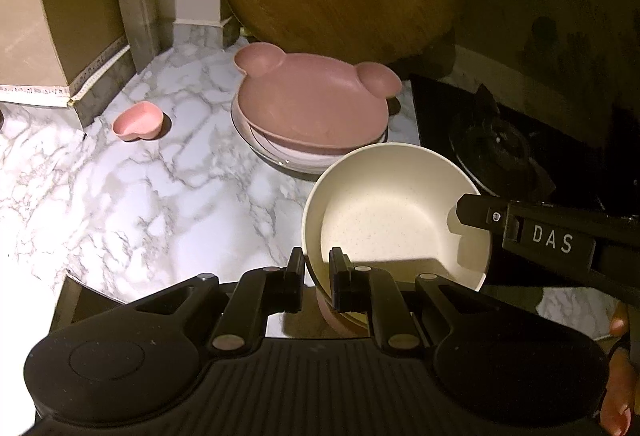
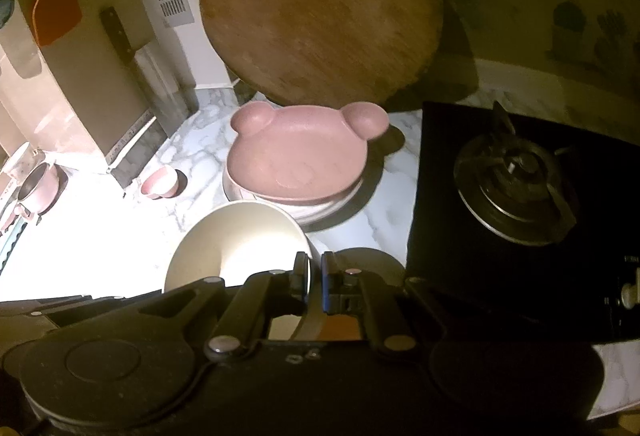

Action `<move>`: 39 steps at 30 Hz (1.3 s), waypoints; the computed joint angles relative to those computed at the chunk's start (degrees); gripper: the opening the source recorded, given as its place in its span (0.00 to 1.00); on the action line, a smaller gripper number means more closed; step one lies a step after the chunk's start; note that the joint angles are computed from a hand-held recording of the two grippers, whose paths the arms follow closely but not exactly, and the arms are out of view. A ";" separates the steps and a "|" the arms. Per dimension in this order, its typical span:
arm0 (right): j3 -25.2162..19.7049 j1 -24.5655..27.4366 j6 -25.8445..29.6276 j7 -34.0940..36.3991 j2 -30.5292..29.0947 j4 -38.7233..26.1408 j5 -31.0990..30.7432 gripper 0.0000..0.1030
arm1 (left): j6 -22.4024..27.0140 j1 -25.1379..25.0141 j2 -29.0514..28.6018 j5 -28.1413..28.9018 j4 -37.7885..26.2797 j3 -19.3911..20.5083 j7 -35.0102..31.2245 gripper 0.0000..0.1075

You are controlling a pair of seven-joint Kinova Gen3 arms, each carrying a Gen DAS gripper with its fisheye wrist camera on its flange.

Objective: Organize plates and bowls

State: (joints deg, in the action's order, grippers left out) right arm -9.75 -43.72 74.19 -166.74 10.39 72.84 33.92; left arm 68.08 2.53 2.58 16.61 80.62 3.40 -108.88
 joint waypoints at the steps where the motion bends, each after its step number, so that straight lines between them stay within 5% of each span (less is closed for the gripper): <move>1: -0.01 0.04 -0.26 -0.43 -0.34 0.71 -0.17 0.05 | -0.04 0.17 0.03 -0.25 0.18 0.12 0.15 0.11; 24: -0.81 3.83 -7.20 -6.97 -2.10 10.08 -3.90 0.05 | -6.10 3.17 1.22 -3.83 4.95 1.57 -0.21 0.11; 39: -0.76 5.46 -8.92 -6.17 -2.68 11.07 -6.48 0.16 | -2.93 2.88 3.02 -3.17 3.14 1.69 -1.38 0.11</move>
State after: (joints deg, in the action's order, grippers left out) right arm -10.51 -38.26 65.27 -172.91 7.71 83.90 27.44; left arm 65.15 5.40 5.59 13.43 83.76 5.09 -110.26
